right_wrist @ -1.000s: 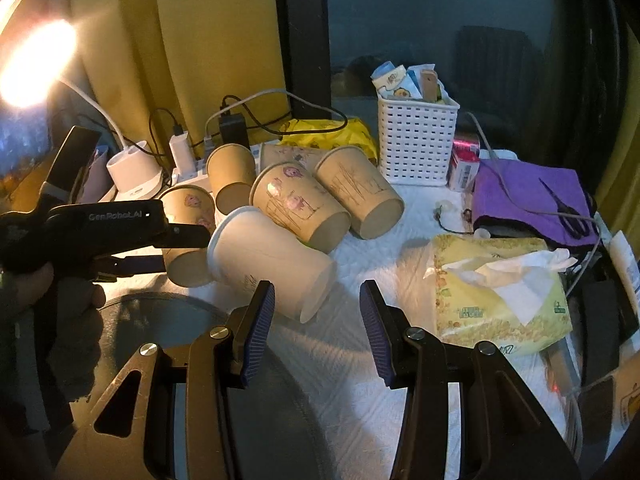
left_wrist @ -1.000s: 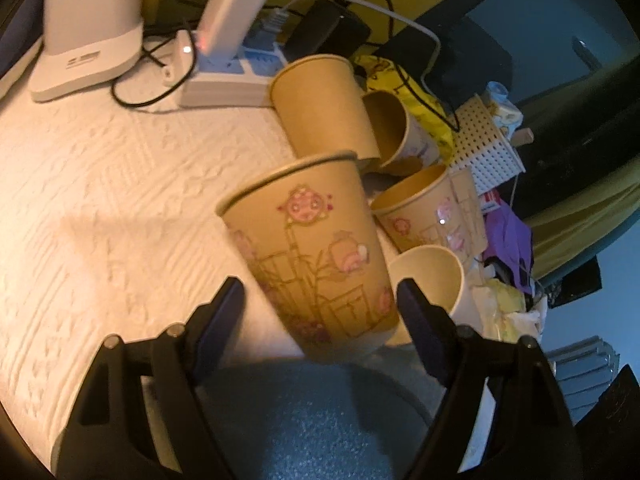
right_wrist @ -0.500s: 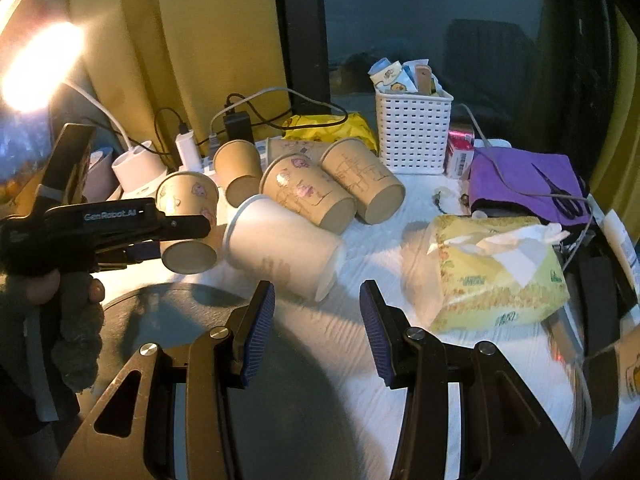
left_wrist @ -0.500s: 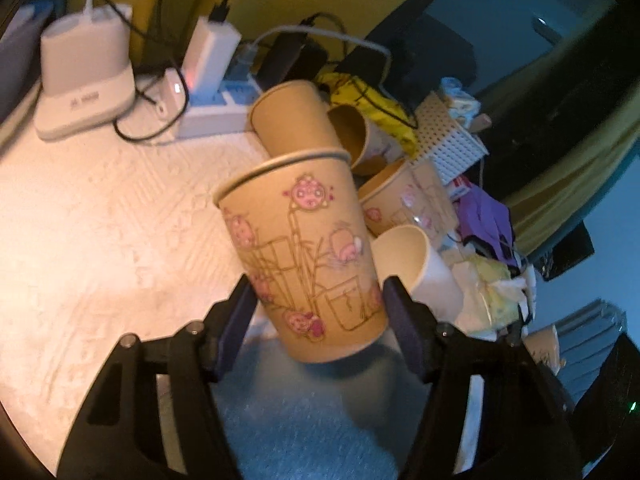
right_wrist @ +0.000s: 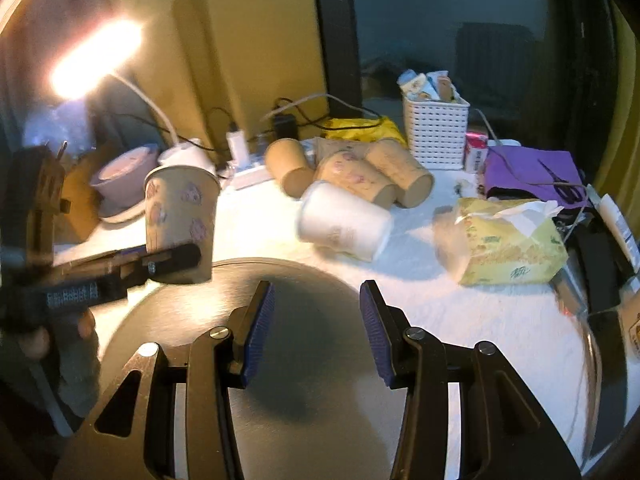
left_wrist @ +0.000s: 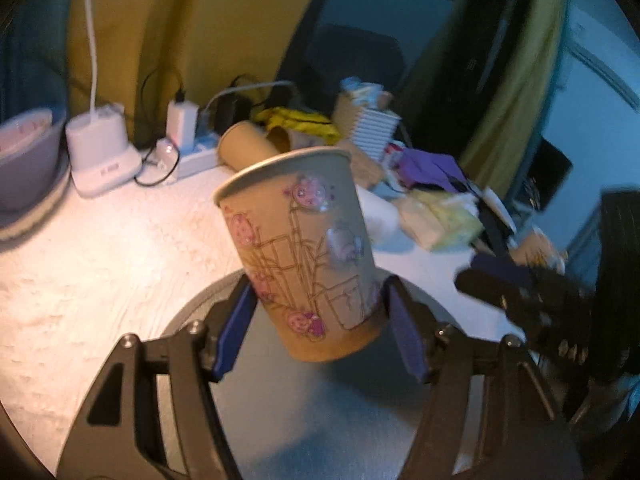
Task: Flip cup upright
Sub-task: 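Bring the right gripper to the cup and grasp it while the left gripper holds it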
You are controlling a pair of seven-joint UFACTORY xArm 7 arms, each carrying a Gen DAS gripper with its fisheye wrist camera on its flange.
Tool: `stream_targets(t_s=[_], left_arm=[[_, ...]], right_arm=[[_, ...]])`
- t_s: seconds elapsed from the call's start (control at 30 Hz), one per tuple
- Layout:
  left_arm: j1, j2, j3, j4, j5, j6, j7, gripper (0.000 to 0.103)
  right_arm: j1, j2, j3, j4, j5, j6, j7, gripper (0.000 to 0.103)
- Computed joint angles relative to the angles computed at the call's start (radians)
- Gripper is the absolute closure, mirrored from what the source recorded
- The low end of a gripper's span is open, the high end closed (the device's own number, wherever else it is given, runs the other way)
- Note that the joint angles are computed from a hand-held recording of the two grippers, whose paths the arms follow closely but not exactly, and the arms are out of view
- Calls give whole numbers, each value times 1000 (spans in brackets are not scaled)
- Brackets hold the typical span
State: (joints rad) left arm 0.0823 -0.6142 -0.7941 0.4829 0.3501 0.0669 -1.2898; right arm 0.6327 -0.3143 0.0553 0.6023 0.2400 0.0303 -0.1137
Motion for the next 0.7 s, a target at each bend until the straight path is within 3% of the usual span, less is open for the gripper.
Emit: stream_targets(t_s=[0.1, 0.33, 0.43, 0.5, 0.63, 0.7], left_arm=[[-53, -75, -13, -19, 6, 40, -1, 37], [-149, -179, -72, -25, 39, 140, -13, 37], [-197, -208, -94, -27, 51, 173, -22, 37], [-222, -220, -104, -26, 58, 190, -29, 37], [-278, -255, -124, -35, 64, 222, -51, 37], [-302, -271, -141, -35, 73, 244, -57, 37]], right_arm=[[-32, -62, 55, -42, -23, 0, 55, 56], [4, -225, 77, -147, -50, 11, 156, 56], [60, -296, 52, -194, -47, 27, 183, 53], [114, -343, 28, -226, -41, 28, 189, 30], [281, -413, -74, -272, -7, 28, 160, 29], [301, -439, -69, -285, -1, 45, 164, 29]])
